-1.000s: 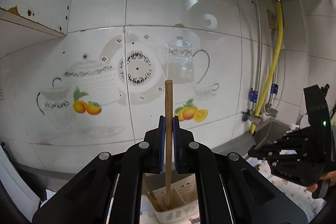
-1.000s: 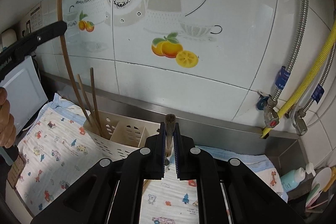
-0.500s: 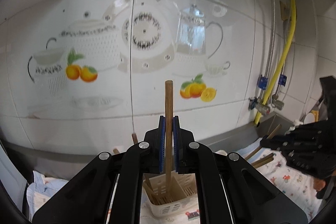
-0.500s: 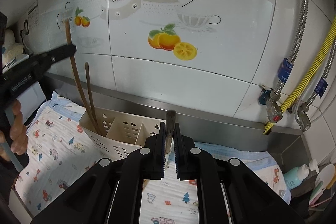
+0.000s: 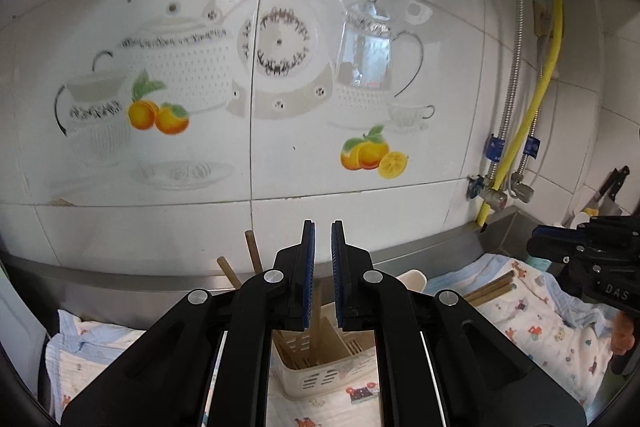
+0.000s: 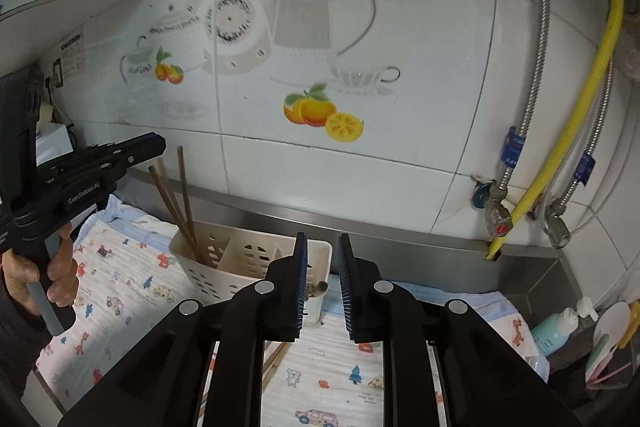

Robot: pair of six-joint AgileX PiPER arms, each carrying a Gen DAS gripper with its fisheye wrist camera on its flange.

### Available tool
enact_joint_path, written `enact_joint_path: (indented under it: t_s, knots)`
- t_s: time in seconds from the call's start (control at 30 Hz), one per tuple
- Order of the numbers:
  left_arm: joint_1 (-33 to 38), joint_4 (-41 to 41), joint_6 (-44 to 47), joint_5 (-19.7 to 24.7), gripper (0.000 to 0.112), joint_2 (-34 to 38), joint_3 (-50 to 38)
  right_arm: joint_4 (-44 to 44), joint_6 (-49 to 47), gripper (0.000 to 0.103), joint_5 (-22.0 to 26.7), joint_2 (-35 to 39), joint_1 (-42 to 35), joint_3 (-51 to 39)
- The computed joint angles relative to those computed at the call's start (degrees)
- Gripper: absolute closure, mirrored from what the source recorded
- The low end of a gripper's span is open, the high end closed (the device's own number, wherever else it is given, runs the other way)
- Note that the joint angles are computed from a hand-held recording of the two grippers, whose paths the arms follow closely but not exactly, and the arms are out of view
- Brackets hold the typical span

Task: Organize utensils
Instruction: 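Insert the chopsticks into the holder and open both grippers, then move both grippers back over the loose chopsticks on the cloth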

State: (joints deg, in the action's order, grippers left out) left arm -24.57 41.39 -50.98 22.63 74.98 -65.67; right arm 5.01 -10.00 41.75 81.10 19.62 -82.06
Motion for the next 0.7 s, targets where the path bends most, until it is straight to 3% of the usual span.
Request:
enact_joint_path:
  t_s: [0.33,0.37,0.4,0.47,0.7]
  knots:
    - [-8.3,6.5,-7.6,7.6,0.102,-11.0,8.6,-6.7,8.2,0.08,-4.1,-13.1,5.0,16.2]
    - [-9.1,6.8,-8.3,8.3,0.097,-11.9,9.6,-7.9,9.8,0.08,-4.6,-14.4,5.8,18.1]
    - [-10.4,7.8,-10.2,9.4,0.084,-13.3,11.3,-7.7,10.2,0.08,-5.0,-15.5,6.1,19.8]
    - [-13.3,10.9,-14.8,11.9,0.076,-15.5,14.1,-6.9,11.3,0.08,-5.5,-18.0,6.9,23.5]
    - [-25.1,17.8,-26.7,22.3,0.075,-21.4,23.6,-12.9,21.4,0.076,-7.6,-24.6,11.3,34.0]
